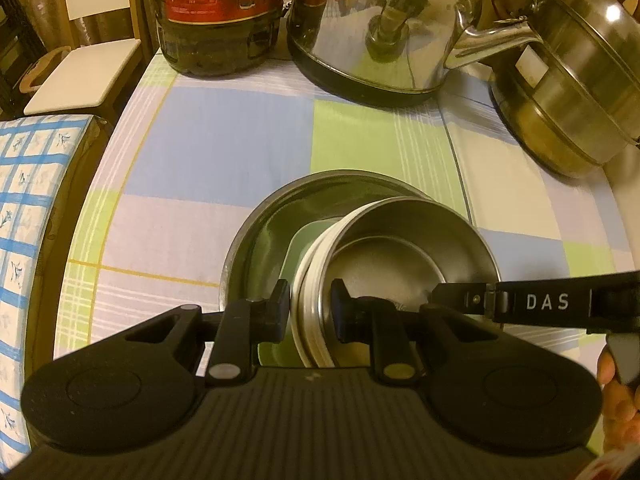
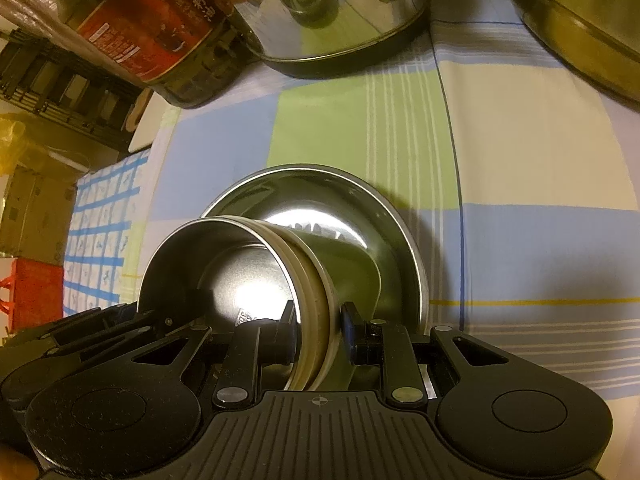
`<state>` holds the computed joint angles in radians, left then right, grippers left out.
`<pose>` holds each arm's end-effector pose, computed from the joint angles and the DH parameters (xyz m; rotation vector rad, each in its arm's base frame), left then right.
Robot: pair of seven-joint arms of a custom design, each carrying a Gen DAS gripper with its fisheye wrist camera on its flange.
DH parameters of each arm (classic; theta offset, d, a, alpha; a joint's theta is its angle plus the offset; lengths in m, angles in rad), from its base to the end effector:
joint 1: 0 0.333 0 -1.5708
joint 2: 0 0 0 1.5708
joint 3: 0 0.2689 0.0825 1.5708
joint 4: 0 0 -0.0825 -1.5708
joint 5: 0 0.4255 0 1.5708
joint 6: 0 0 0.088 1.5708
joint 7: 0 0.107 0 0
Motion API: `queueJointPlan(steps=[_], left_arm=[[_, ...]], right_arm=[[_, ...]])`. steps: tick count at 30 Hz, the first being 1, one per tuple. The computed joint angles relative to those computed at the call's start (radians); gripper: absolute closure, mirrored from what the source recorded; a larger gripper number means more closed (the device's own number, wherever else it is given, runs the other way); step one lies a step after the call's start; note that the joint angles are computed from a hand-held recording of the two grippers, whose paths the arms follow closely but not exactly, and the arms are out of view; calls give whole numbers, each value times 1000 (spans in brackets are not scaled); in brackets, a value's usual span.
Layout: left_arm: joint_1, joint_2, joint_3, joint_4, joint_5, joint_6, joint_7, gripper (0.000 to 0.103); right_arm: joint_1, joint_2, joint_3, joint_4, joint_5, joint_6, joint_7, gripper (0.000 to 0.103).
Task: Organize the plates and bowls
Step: 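Lower the nested bowls onto the saucer on the steel plate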
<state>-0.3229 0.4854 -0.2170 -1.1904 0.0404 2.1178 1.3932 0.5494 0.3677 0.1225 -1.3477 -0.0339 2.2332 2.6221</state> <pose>0.6659 -0.3538 0.5170 -1.7085 2.3857 -0.6489 0.5852 0.4456 0.5268 -1.4649 2.1753 0.0656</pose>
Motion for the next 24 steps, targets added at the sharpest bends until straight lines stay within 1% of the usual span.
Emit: queueJointPlan(steps=[4,7,18,24], left_arm=[[-1,0,1,-3,4,7,7,84],[-2,-7,-1,-15,7,18,16,84],[5,-5,-6,-17,-11,24,45,84],[8,-12,-6,-27,-13,28,62,80]], right_arm=[[0,0,-1,-3,-1,4,4,80],[-5,-12,-1,-25,6,24,7,80],[-3,-40,-1,-72,-17,64,26,80],[11,-44,-6,-70,-61,60,52,77]])
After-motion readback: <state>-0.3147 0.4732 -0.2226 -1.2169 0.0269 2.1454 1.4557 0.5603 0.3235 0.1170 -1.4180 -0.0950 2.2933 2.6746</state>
